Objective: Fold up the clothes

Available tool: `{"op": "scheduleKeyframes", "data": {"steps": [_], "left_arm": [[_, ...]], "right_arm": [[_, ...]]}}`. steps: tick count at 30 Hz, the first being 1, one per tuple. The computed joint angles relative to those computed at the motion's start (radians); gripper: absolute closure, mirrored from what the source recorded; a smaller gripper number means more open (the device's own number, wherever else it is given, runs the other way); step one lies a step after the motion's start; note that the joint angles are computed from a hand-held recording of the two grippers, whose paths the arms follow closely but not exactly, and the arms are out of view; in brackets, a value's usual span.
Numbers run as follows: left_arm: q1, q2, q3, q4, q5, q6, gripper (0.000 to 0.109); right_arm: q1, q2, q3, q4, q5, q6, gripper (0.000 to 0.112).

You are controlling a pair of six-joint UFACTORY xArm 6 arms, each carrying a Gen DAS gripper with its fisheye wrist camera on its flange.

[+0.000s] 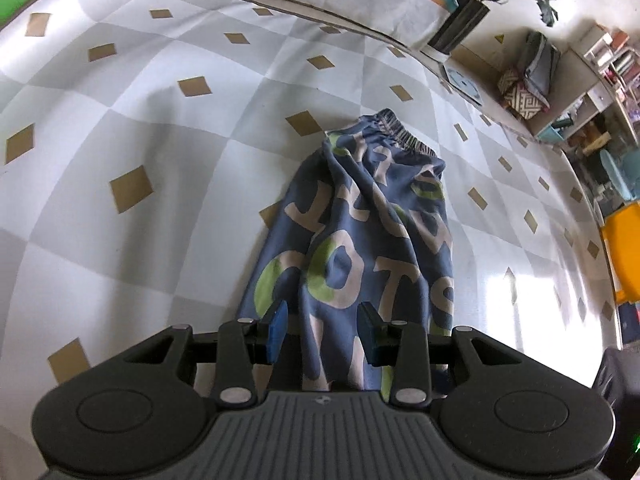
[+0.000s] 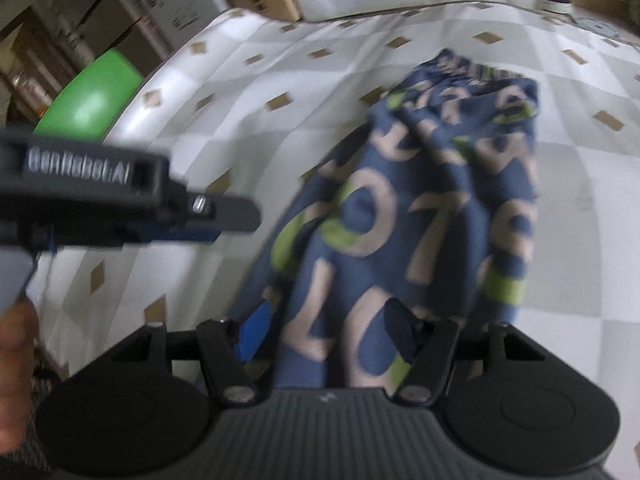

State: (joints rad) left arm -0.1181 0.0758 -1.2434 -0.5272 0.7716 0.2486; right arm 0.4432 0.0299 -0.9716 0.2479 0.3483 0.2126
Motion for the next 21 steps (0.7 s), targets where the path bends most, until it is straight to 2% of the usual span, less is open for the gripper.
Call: {"op": "scheduleKeyframes", "data": {"steps": [3, 8, 12, 15, 18, 21], "left_arm": [[0.003, -0.008, 0.007, 0.027, -0.019, -0.007, 0.072], [0.021, 0.021, -0.024, 0.034, -0.026, -0.031, 0.071], [0.036, 0.050, -0.060, -0.021, 0.003, -0.033, 0.070], [0.043, 0.065, -0.078, -0.063, 0.027, -0.022, 0.065], [0.039, 0.072, -0.083, -0.058, 0.028, -0.023, 0.065], [0.040, 0.077, -0.084, -0.055, 0.022, -0.028, 0.065]], "right_arm": [[0.034, 0.016, -0.010, -0.153, 0.011, 0.031, 0.056], [0.064, 0.052, -0.031, -0.251, 0.012, 0.051, 0.067], [0.069, 0.092, -0.052, -0.383, 0.029, 0.120, 0.081], [0.063, 0.101, -0.051, -0.460, 0.013, 0.162, 0.098], [0.051, 0.097, -0.039, -0.437, -0.009, 0.171, 0.108], [0.042, 0.081, -0.014, -0.310, -0.045, 0.095, 0.110]]}}
